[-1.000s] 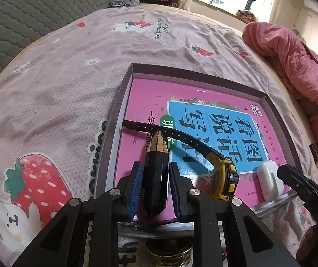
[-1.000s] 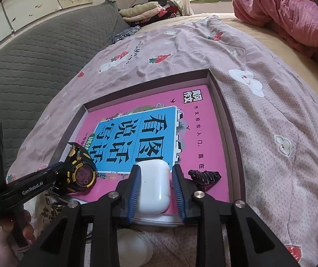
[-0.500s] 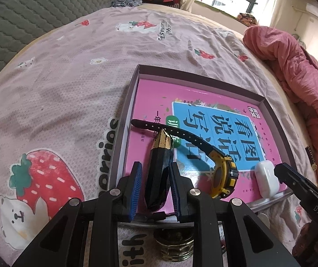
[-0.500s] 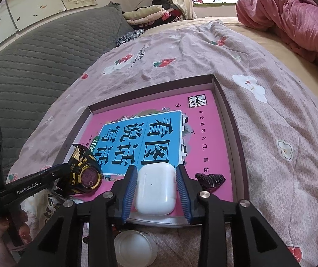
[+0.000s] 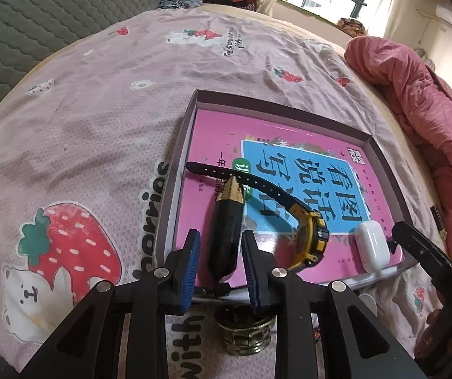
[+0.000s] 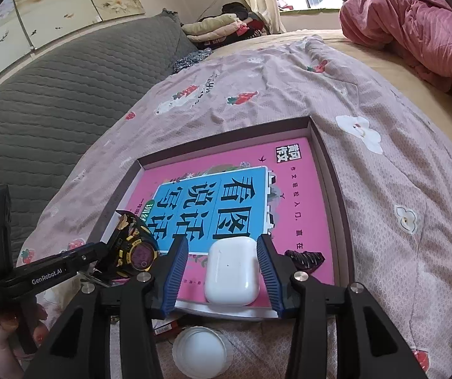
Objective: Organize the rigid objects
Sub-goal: 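Lower the black pen into the tray and open the left tool, then withdraw both tools from the tray toward the loose items beside it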
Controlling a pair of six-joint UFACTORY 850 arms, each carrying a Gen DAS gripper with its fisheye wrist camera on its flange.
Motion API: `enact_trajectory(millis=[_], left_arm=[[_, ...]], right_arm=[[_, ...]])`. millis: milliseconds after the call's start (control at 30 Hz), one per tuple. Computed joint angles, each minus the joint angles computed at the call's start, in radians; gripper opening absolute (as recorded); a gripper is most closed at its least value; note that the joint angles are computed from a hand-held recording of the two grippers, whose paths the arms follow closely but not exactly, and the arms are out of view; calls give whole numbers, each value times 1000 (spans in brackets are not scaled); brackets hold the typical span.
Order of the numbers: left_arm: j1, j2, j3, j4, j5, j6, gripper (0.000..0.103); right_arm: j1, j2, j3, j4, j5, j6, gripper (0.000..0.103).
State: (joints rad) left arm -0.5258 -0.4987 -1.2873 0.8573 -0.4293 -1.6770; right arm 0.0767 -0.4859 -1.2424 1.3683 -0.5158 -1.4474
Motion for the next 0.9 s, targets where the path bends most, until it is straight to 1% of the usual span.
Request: enact_trajectory(millis=[100,200,267,367,467,633,900], left_arm=[[-7,7,5,-1,-3,-2,31],[-15,14,10,2,-7,-6,36],[-19,17,12,7,-8,-10,39],[-25,22,15,10,-7,-15,44],[-30,24,13,4,-17,-5,45],[-37,30,10,8,-34,-12,45],[-51,41,6,-11,-62,12,46]], right_arm=[[1,10,11,31,16,-36,50],[-4,17,16,57,5,-63,50],[-9,18,15,67,-17,-69,50],[-8,24,19,85,-14,-98,54],[-8,35,28,109,-19,-132,55],[-12,39,30,105,-41,-135,55],[-12,51,40,130,-52,-170,55]])
